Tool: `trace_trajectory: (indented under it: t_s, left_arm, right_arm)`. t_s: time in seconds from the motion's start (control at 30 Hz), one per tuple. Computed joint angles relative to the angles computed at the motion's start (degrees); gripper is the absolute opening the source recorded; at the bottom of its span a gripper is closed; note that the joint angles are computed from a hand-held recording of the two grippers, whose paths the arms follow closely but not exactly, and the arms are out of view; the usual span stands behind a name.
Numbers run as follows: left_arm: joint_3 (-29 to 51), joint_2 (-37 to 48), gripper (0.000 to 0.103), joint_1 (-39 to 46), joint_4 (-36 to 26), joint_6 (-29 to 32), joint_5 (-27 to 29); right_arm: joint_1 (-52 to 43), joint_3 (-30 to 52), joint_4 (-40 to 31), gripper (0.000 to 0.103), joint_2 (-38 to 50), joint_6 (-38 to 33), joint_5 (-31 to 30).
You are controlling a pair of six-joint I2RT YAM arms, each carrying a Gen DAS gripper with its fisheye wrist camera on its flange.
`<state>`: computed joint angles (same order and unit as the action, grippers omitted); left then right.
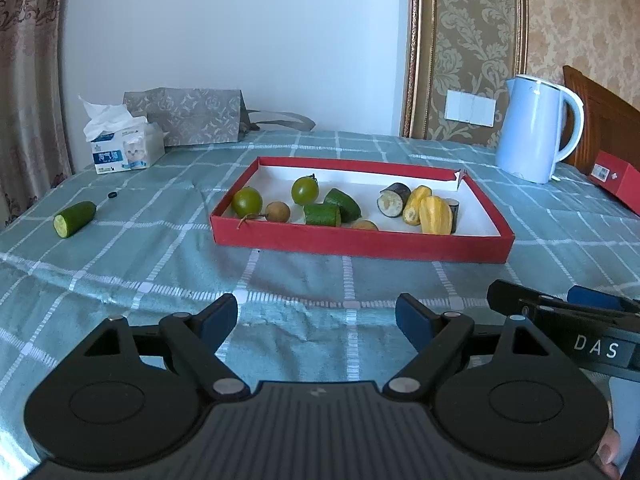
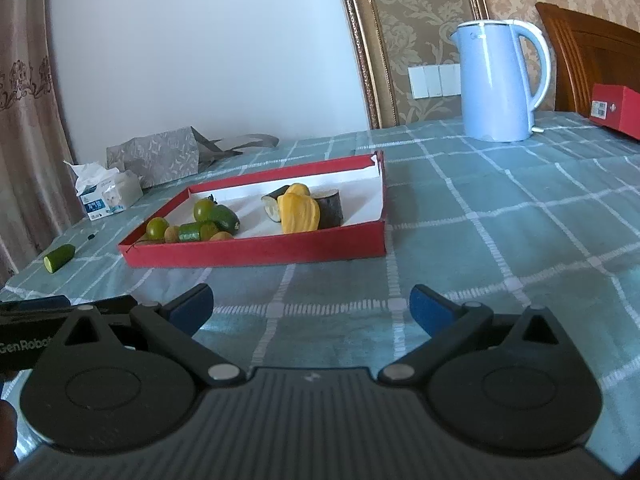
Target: Organize fruits
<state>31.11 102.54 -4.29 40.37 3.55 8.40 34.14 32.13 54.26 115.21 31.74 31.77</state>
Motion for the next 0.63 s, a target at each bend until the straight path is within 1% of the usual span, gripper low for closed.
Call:
trace_trajectory:
  t_s: [0.2, 0.43, 0.63]
  left_arm:
    - [-1.24, -0.83, 0.087, -0.68, 1.31, 0.27, -1.99]
    - [-1.39, -1.16, 0.087, 0.05, 0.96, -0.62, -1.96]
    - [-2.25, -1.37, 0.087, 0.12, 3.05, -0.45, -3.02]
  right_arm:
    - [0.24, -1.49, 1.71, 0.103, -1.09, 0.45, 1.47]
    - [0.00, -1.13, 0.23, 0.103, -1.29, 0.86, 1.64]
    - [-0.02, -1.05, 0.05, 0.103, -1.34, 1.06, 1.75]
